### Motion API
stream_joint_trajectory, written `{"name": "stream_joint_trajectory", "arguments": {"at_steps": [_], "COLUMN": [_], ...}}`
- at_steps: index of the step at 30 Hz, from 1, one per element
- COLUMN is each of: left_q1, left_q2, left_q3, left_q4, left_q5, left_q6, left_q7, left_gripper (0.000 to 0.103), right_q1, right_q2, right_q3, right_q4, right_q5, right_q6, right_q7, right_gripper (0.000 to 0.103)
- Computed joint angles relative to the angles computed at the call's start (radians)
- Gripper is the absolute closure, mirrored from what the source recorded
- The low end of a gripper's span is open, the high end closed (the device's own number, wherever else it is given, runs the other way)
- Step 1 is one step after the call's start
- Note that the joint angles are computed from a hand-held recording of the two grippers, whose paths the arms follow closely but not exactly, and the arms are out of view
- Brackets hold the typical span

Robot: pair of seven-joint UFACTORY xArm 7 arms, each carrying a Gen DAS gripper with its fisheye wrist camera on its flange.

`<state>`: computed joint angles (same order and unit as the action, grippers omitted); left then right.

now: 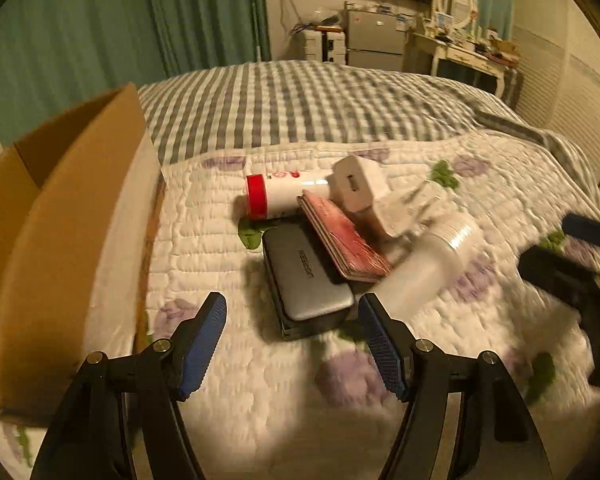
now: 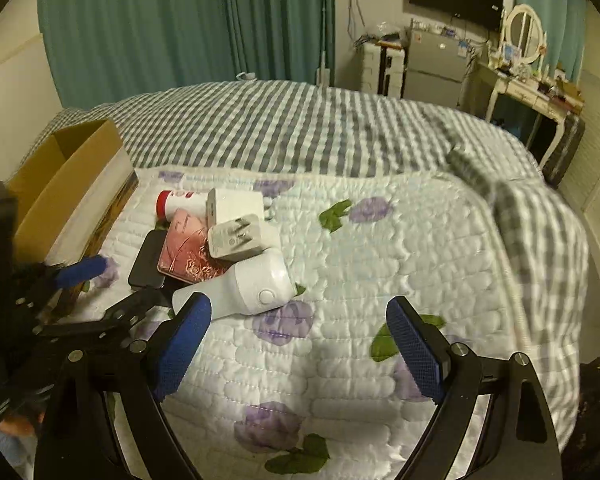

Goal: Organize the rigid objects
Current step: 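Grasp the black power bank with the left tool, then grasp the white plug adapter with the right tool while the left holds the power bank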

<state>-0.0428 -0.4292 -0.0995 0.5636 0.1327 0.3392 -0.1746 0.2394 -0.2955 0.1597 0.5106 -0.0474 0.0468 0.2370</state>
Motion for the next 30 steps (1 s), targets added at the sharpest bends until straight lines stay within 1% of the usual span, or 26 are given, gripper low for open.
{"name": "stream_joint_trajectory", "arguments": {"at_steps": [2,6,7,8,9,10,12,13,15,16,18,19,21,23,25,26,28,30], "left_q1": [-0.020,0.024,0.022,0.007,-0.029,-0.023,0.007,0.013,0.008,0.009,0.027,0.030,0.020,0.020,0.031,0.039,0.052,0.052], "left_q2": [0.030,0.102,0.109,0.118,0.123,0.117,0.099,0.085,0.056,0.032,-0.037,-0.060,-0.114,-0.128,-0.123,-0.117,-0.082,-0.056], "left_q3": [0.019,-0.022,-0.017,0.000,0.030,0.023,-0.012,-0.018,-0.009,-0.006,-0.017,-0.019,-0.004,0.002,-0.002,-0.005,-0.011,-0.004], "left_q4": [0.012,0.049,0.051,0.058,0.064,0.062,0.052,0.044,0.033,0.021,-0.015,-0.024,-0.047,-0.050,-0.044,-0.041,-0.019,-0.005], "left_q5": [-0.023,0.036,0.037,0.017,-0.020,-0.016,0.040,0.053,0.042,0.038,0.054,0.057,0.038,0.023,0.020,0.021,0.025,0.020], "left_q6": [-0.019,-0.023,-0.028,-0.028,-0.025,-0.022,-0.020,-0.013,0.003,0.004,-0.007,-0.004,0.010,0.019,0.018,0.010,-0.003,-0.014], "left_q7": [0.021,-0.021,-0.027,-0.012,0.028,0.033,0.002,-0.007,-0.014,-0.022,-0.044,-0.045,-0.038,-0.037,-0.042,-0.048,-0.057,-0.056], "left_gripper": [0.032,0.034,0.035,0.045,0.053,0.055,0.057,0.058,0.059,0.060,0.061,0.061,0.061,0.061,0.061,0.061,0.061,0.061], "right_q1": [0.039,0.084,0.087,0.087,0.090,0.089,0.083,0.070,0.058,0.067,0.122,0.126,0.109,0.070,0.061,0.037,0.037,0.055], "right_q2": [0.016,0.022,0.023,0.026,0.028,0.030,0.034,0.033,0.032,0.029,0.026,0.027,0.040,0.064,0.095,0.116,0.165,0.208], "right_q3": [-0.035,-0.072,-0.075,-0.074,-0.076,-0.075,-0.068,-0.055,-0.040,-0.046,-0.083,-0.081,-0.053,-0.011,-0.001,0.018,0.018,0.003], "right_q4": [0.007,0.010,0.009,0.009,0.009,0.009,0.007,0.005,0.004,0.002,-0.001,0.001,0.017,0.047,0.080,0.102,0.148,0.188], "right_q5": [0.027,0.072,0.080,0.086,0.092,0.096,0.098,0.091,0.079,0.080,0.099,0.097,0.071,0.029,0.015,-0.008,-0.020,-0.004], "right_q6": [-0.002,-0.006,-0.008,-0.011,-0.009,-0.008,-0.011,-0.012,-0.011,-0.015,-0.033,-0.036,-0.034,-0.019,-0.007,-0.001,0.007,0.018], "right_q7": [-0.023,-0.062,-0.069,-0.071,-0.077,-0.079,-0.081,-0.075,-0.070,-0.079,-0.126,-0.137,-0.152,-0.149,-0.148,-0.129,-0.129,-0.152], "right_gripper": [0.013,0.013,0.013,0.013,0.013,0.013,0.013,0.013,0.013,0.013,0.013,0.013,0.013,0.014,0.014,0.013,0.014,0.014]}}
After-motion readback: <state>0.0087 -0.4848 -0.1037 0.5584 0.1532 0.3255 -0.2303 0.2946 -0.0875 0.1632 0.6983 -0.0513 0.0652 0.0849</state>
